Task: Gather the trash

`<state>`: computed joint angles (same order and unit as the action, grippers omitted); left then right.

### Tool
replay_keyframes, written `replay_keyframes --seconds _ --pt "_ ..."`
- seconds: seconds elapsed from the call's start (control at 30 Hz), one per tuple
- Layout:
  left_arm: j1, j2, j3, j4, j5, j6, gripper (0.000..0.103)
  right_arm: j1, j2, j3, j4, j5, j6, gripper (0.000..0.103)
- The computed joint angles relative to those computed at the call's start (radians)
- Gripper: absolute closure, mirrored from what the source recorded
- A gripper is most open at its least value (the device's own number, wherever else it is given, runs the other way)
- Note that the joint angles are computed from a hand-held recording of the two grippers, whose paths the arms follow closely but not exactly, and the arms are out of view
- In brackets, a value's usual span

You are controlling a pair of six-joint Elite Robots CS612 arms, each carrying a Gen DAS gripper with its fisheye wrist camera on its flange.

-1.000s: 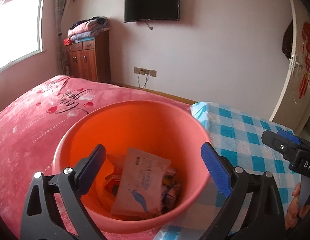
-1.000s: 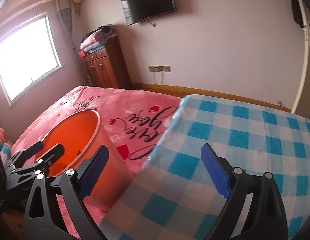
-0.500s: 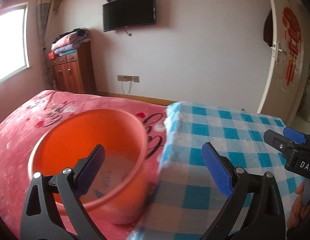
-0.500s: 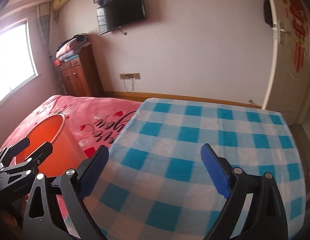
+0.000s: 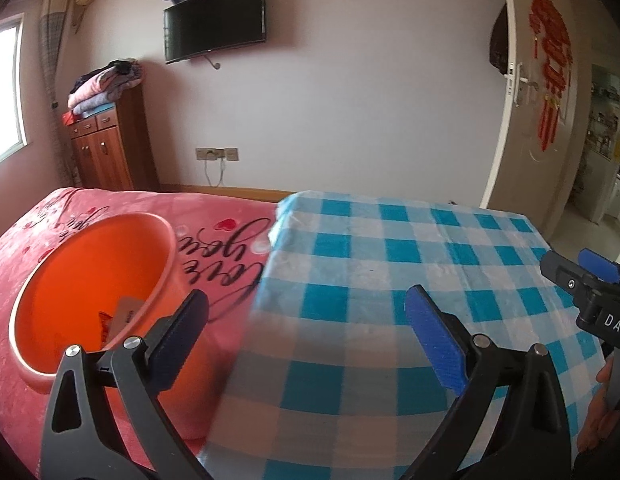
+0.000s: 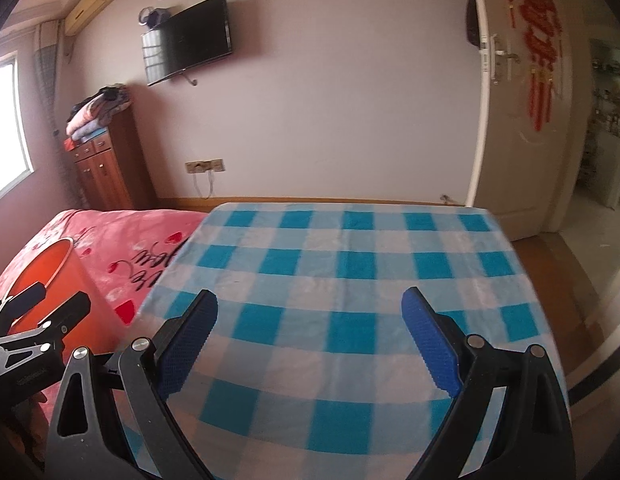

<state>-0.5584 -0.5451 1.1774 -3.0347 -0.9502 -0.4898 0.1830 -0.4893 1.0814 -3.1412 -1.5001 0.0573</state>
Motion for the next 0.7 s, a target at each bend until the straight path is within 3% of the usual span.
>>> replay_keyframes --seconds 0.7 --pt "-0.046 0.04 -0.08 0.008 -0.07 0.08 0.004 -0.038 -0.064 0.164 -0.162 -0.135 0.014 0.011"
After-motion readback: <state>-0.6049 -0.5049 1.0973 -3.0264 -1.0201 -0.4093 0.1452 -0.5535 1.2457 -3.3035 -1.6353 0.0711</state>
